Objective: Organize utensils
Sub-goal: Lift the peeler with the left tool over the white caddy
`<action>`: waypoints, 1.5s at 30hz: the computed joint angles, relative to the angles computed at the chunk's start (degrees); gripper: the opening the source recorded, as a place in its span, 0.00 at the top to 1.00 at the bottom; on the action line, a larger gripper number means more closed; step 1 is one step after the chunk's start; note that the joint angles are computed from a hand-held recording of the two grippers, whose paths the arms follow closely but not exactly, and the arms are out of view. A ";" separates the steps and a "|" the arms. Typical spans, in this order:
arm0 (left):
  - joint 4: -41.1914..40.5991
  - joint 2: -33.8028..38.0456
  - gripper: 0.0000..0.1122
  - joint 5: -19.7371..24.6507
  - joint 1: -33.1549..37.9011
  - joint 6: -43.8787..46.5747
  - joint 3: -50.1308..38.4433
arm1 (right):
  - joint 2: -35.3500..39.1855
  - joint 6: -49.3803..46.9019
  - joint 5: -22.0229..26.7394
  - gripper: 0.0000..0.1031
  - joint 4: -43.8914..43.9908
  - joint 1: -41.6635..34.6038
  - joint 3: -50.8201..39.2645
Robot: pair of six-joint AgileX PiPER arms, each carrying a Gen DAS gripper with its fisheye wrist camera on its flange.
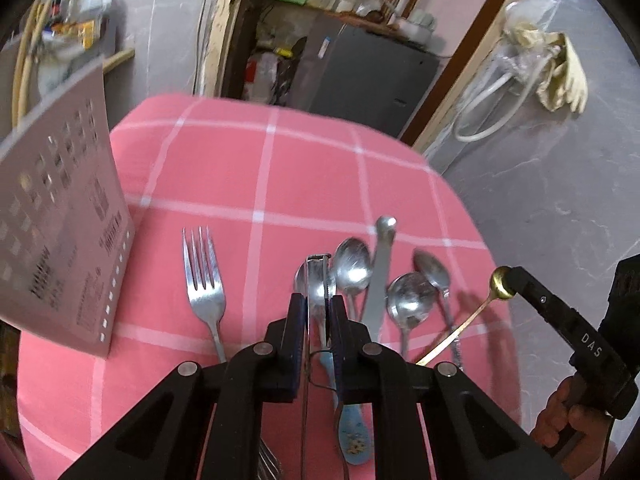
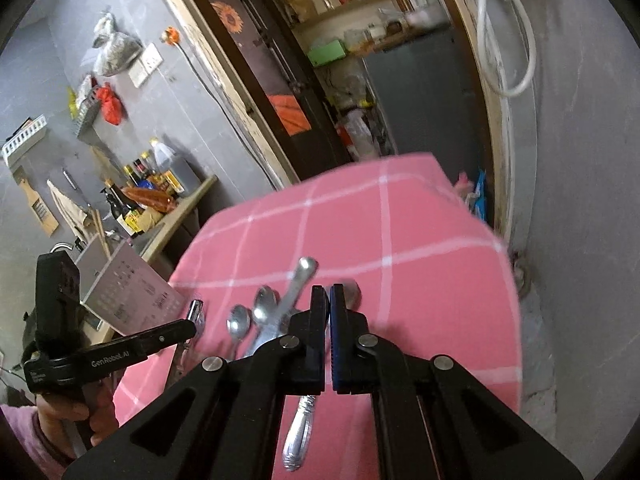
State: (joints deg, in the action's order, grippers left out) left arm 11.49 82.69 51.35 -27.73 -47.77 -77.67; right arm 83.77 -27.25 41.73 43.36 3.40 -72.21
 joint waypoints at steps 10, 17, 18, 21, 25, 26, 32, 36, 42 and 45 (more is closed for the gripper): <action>5.23 -6.16 0.90 0.45 0.04 -3.00 -4.69 | -2.86 7.04 2.05 0.98 -8.06 4.35 -11.63; 1.84 -8.36 0.90 2.09 7.25 4.34 -13.50 | 0.20 17.17 2.96 0.98 -17.97 12.71 -24.92; 1.34 -8.52 0.90 2.49 8.44 5.70 -14.95 | 0.63 18.31 2.79 0.98 -19.11 13.89 -26.13; -0.68 -8.53 0.90 3.81 12.33 10.86 -19.27 | 3.30 23.94 2.97 0.98 -25.41 19.77 -33.09; -3.86 -9.13 0.90 4.15 18.16 18.07 -22.51 | 7.52 28.99 4.09 0.98 -33.20 26.46 -41.94; -4.71 -9.54 0.90 4.11 19.46 19.38 -22.67 | 9.33 30.23 4.85 0.98 -35.41 28.40 -45.24; -19.51 -11.15 0.90 1.88 34.57 33.34 -20.48 | 17.64 34.86 9.23 0.98 -44.09 36.26 -58.44; -29.16 -11.90 0.90 -0.73 42.24 41.47 -16.10 | 21.33 36.40 10.82 0.98 -49.54 40.28 -62.54; -37.70 -12.36 0.90 -5.02 47.08 49.46 -9.45 | 26.99 36.13 16.25 0.98 -56.43 45.19 -68.48; -43.59 -12.31 0.90 -6.00 49.14 54.48 -6.53 | 28.65 35.40 18.62 0.98 -57.25 46.28 -70.08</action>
State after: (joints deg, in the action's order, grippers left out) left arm -32.10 70.39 45.34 21.41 6.72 -84.19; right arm 112.42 8.16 60.35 -13.89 49.68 -142.28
